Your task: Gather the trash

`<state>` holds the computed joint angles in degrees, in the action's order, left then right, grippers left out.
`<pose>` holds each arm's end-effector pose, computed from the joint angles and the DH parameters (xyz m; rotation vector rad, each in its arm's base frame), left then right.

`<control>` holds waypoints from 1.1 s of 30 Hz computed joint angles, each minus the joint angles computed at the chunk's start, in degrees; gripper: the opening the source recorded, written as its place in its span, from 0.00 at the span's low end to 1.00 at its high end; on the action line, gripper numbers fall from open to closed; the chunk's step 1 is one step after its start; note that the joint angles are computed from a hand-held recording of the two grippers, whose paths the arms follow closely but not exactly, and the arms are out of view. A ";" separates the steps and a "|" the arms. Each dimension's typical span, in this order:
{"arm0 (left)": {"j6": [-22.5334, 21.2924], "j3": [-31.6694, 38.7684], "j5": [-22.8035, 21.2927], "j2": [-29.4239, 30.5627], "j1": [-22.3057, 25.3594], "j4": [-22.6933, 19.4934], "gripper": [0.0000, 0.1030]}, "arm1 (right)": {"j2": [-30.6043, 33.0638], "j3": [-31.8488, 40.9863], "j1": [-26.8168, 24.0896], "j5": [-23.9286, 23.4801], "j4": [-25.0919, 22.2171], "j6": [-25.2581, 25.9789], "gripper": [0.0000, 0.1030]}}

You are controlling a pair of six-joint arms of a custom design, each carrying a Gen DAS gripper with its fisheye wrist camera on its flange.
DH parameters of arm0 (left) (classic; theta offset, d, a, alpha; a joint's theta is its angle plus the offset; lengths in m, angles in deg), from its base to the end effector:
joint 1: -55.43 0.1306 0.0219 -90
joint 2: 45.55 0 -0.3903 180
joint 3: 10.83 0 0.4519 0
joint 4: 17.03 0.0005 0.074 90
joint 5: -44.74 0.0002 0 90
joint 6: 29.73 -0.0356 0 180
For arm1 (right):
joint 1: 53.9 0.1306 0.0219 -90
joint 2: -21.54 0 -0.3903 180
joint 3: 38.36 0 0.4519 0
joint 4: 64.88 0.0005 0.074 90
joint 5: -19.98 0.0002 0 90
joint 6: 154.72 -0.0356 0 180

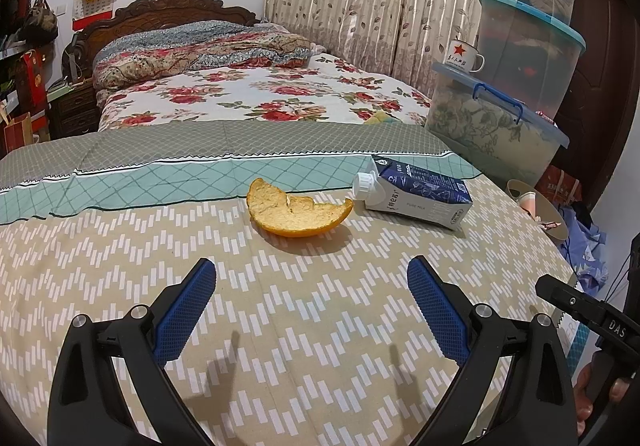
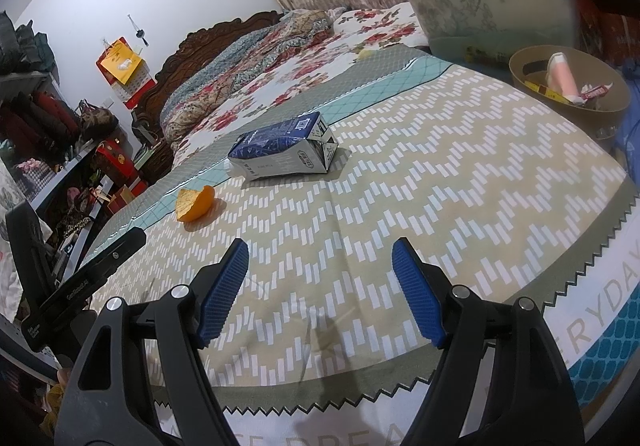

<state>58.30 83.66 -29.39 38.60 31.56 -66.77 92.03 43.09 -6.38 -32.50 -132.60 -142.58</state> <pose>0.4624 -0.2158 0.5311 0.6544 2.1828 -0.5153 0.2805 0.2734 0.4988 0.8260 2.1563 0.2513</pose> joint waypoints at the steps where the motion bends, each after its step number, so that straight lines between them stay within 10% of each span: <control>1: 0.00 0.01 0.01 0.01 0.02 -0.02 0.89 | -0.05 0.10 -0.08 -0.06 0.01 0.26 0.72; 13: 2.85 1.81 3.43 1.80 2.01 -2.25 0.83 | 1.82 3.18 -3.03 -2.84 3.33 11.74 0.71; 21: 6.01 2.65 7.48 2.86 4.14 -3.08 0.81 | 10.99 12.84 -13.33 -21.28 9.31 32.42 0.63; 33: 9.13 3.43 12.06 3.87 6.06 -3.28 0.78 | 25.93 21.03 -20.00 -39.69 11.15 27.83 0.35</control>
<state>67.43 87.08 -17.33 42.47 37.62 -70.05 117.96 64.12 -26.39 -72.19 -121.45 -114.75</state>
